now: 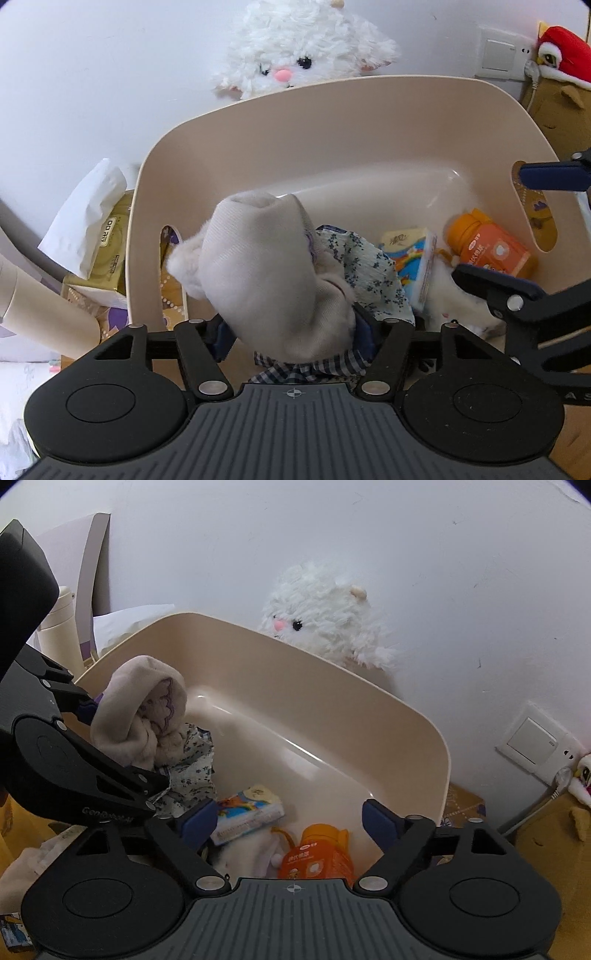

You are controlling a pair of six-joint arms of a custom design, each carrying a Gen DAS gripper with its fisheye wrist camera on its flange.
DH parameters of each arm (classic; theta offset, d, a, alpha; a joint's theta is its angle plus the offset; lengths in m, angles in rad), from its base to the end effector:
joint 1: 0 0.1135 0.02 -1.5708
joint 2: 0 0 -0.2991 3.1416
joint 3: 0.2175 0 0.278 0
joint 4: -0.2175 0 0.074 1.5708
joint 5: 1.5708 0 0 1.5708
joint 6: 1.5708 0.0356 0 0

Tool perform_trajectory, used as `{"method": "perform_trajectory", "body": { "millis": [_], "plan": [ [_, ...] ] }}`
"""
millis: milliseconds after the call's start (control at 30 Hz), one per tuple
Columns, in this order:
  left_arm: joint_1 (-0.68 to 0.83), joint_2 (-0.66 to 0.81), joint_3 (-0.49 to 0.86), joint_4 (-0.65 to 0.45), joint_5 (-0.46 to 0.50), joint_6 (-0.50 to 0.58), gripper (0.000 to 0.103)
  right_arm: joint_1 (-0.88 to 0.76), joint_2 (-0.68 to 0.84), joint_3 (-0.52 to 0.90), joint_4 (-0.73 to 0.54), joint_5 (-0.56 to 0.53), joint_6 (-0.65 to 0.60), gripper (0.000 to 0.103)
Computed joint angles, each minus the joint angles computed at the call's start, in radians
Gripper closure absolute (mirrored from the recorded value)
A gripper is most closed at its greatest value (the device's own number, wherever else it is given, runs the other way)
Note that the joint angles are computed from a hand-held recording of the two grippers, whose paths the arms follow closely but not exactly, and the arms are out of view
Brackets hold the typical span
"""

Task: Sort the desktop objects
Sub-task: 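Open both tools to drop the cloth and tissue pack into the basket, then move both tools back from the basket toward the remaining items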

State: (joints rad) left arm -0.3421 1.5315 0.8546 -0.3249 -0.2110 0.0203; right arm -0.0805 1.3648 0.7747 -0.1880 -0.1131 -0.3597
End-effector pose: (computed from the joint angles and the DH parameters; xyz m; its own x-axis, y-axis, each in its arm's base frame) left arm 0.3002 -0.0990 0.1974 -0.7890 0.3020 -0.5351 0.2378 0.9531 0.1873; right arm 0.2950 -0.0198 0.2283 -0.6548 -0.2980 -0.6946 -0.2465 0.9529 -0.1766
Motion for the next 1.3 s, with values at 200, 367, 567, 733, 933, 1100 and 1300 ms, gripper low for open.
{"method": "perform_trajectory", "body": {
  "millis": [200, 367, 567, 733, 933, 1100, 1300],
  "plan": [
    [-0.001, -0.031, -0.002, -0.032, -0.025, 0.006, 0.033, -0.008, -0.036, -0.015, -0.001, 0.004, 0.017, 0.012],
    [-0.003, -0.048, 0.003, -0.036, -0.026, 0.021, 0.033, -0.021, -0.083, -0.026, -0.02, -0.007, 0.018, 0.009],
    [-0.033, -0.137, -0.022, -0.048, -0.072, 0.022, 0.033, -0.043, -0.145, -0.032, -0.065, -0.033, 0.025, 0.007],
    [-0.024, -0.198, -0.019, -0.098, -0.045, -0.008, 0.033, -0.066, -0.227, -0.036, -0.118, -0.064, 0.001, 0.004],
    [-0.035, -0.292, -0.031, -0.152, -0.04, -0.002, 0.033, -0.12, -0.341, -0.035, -0.205, -0.123, -0.055, 0.002],
    [-0.041, -0.374, -0.046, -0.197, -0.04, -0.003, 0.033, -0.193, -0.424, -0.033, -0.281, -0.192, -0.107, 0.0],
    [-0.054, -0.474, -0.082, -0.243, -0.054, -0.006, 0.033, -0.301, -0.506, -0.037, -0.38, -0.281, -0.183, 0.0]
  ]
}}
